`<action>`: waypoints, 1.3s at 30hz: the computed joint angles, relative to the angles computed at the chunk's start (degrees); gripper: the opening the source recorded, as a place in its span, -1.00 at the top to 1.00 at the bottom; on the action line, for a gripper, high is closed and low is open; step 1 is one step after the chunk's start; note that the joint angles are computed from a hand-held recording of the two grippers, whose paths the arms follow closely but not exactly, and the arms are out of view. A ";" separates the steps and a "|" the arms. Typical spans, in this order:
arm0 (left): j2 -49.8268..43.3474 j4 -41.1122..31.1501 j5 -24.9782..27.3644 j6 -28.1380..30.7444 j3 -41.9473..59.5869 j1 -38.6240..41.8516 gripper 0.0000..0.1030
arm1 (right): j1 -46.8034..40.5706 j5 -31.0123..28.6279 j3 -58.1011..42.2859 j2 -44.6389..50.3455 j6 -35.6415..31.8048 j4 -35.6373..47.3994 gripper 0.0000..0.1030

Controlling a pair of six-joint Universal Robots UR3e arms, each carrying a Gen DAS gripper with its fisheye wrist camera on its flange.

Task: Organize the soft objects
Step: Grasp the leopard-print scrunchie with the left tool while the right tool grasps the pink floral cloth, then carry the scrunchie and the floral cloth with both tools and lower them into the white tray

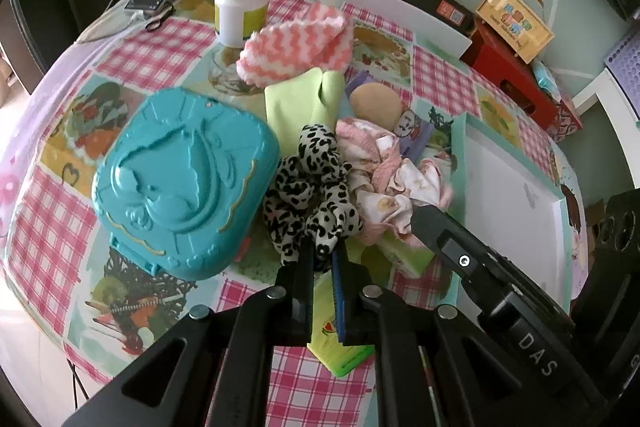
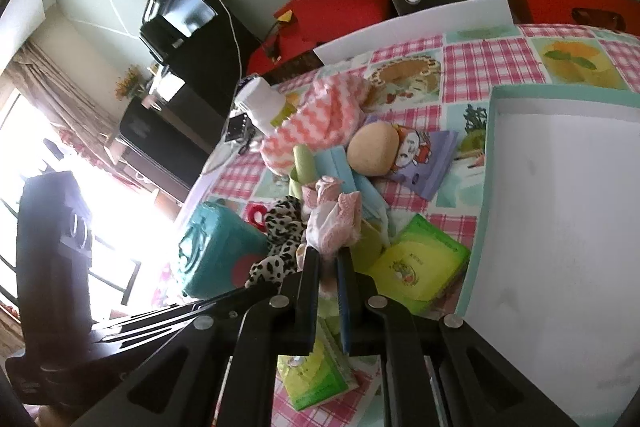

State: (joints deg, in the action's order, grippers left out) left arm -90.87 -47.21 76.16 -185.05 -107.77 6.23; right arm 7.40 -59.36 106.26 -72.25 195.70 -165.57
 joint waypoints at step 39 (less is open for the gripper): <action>-3.99 4.19 1.43 -0.64 18.93 -11.29 0.88 | -19.73 -1.25 18.77 -26.30 2.09 -10.11 0.82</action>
